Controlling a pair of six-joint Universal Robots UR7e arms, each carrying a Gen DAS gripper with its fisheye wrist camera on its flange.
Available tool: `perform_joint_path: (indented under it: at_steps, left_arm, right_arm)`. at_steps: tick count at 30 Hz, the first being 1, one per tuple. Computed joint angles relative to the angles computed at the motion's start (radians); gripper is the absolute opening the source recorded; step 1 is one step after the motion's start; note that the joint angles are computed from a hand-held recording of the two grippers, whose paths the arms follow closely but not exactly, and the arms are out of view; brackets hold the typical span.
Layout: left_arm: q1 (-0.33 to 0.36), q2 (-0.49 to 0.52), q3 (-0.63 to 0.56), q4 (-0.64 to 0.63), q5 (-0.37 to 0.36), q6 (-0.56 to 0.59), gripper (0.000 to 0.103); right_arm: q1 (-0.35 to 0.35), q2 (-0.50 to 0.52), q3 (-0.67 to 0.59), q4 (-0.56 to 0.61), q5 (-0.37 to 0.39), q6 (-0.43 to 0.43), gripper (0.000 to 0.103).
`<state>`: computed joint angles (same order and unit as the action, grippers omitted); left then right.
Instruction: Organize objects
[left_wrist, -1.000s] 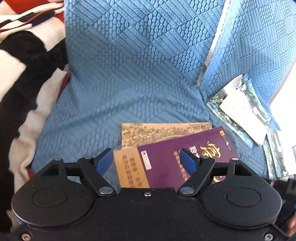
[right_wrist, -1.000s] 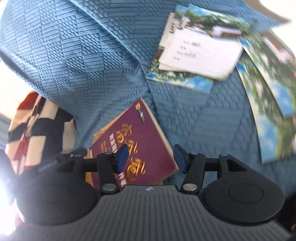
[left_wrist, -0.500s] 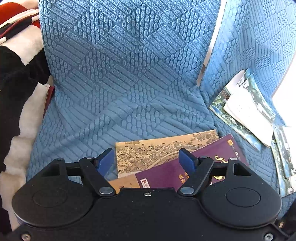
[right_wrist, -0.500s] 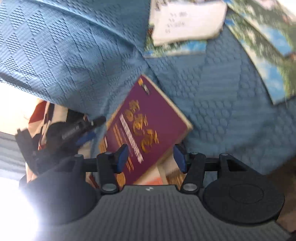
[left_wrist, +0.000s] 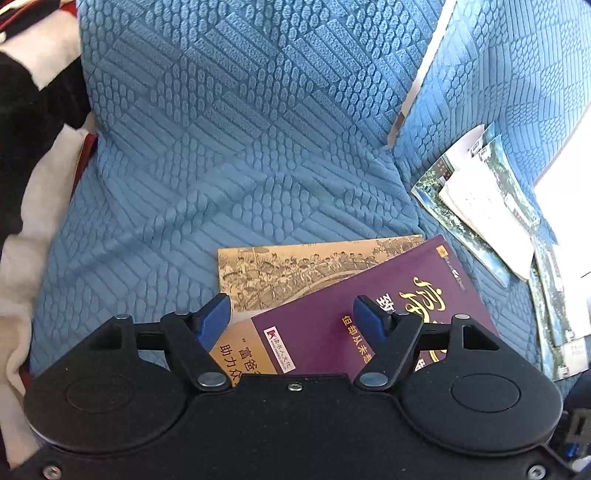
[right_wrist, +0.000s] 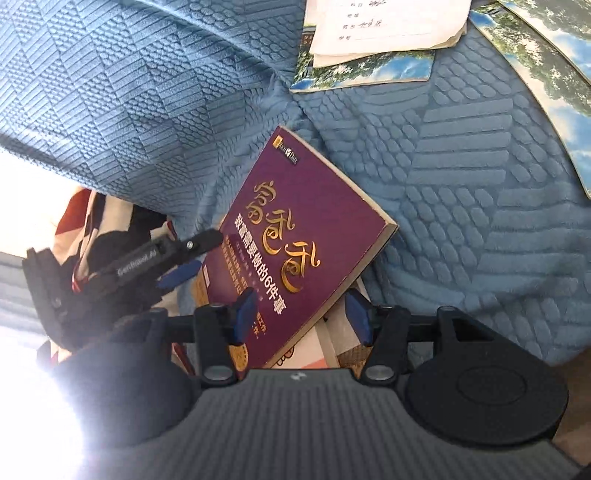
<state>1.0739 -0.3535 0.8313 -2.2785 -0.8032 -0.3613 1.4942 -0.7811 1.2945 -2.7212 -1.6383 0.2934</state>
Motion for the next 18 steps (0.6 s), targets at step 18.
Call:
perform_joint_path:
  at_steps: [18]
  left_arm:
    - [-0.064, -0.124, 0.265, -0.063, -0.05, -0.11, 0.068]
  right_arm:
    - [0.016, 0.026, -0.043, 0.024, -0.093, -0.157, 0.042]
